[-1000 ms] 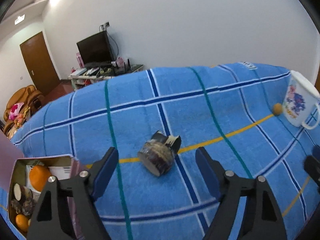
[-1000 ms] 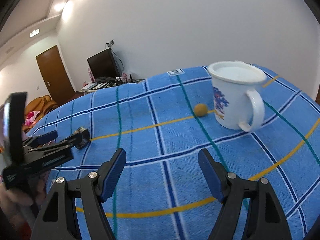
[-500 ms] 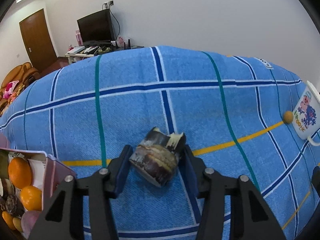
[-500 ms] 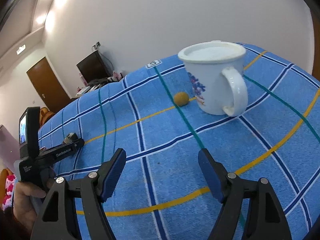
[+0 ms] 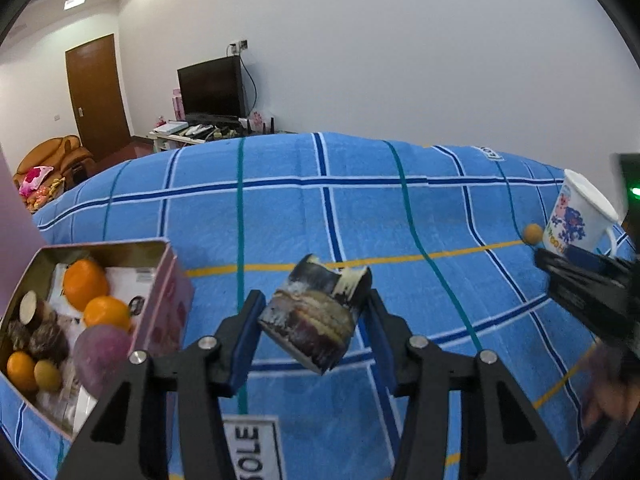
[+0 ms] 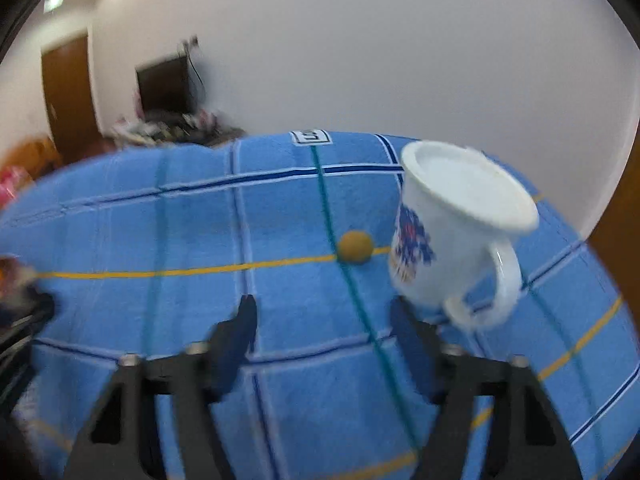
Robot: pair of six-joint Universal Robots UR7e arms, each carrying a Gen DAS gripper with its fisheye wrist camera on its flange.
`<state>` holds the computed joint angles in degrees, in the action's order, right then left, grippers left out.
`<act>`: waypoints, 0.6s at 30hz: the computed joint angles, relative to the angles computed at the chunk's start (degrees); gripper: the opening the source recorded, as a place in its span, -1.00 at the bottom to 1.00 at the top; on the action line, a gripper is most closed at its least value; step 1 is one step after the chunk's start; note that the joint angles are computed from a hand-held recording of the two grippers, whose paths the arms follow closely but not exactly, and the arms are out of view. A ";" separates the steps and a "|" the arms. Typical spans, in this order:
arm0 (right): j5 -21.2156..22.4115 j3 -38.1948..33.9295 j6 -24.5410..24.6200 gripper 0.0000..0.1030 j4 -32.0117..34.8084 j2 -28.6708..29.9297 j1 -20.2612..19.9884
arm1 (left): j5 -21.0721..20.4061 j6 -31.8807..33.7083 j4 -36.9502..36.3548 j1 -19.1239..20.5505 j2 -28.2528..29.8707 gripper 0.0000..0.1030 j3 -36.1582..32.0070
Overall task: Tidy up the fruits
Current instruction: 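Lift the jar with the left tool while the right grasps the small brown fruit beside the mug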
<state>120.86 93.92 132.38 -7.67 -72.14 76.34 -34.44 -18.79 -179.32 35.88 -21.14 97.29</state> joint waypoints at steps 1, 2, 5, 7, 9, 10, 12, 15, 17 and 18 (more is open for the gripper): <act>2.73 -2.37 -0.75 -0.10 0.19 2.11 0.54 | 0.02 -0.04 -0.51 0.03 -0.23 0.01 0.39; 4.40 -3.57 -1.39 -0.10 -0.19 3.28 0.90 | 0.09 -0.21 -0.89 0.05 -0.43 0.01 0.75; 10.12 -5.84 -6.99 -0.10 -5.81 6.62 2.49 | -0.04 -0.37 -1.57 -0.06 -0.67 0.01 1.48; 14.04 -7.34 -10.35 -0.10 -9.53 8.65 3.37 | -0.69 -0.26 -1.54 0.36 -0.91 0.01 1.54; 17.24 -9.11 -12.39 -0.10 -11.98 10.44 3.79 | -1.07 -0.66 -1.51 0.58 -1.15 0.01 1.69; 18.14 -9.24 -13.55 -0.10 -13.82 10.71 3.91 | -1.27 -0.61 -1.46 0.78 -1.16 0.01 1.46; 19.44 -10.25 -12.26 -0.10 -14.61 10.99 3.91 | -1.70 -0.58 -1.09 1.21 -1.34 0.01 1.11; 19.61 -13.96 -4.62 -0.12 -7.43 11.97 3.50 | -2.10 -0.03 -1.06 1.71 -1.54 0.01 0.76; 20.25 -15.09 -3.63 -0.12 -6.99 12.59 3.63 | -1.98 0.45 -1.16 1.80 -1.48 0.01 0.50; 20.58 -15.83 -3.38 -0.12 -6.69 12.99 3.73 | -1.81 0.81 -1.30 1.84 -1.44 0.01 0.39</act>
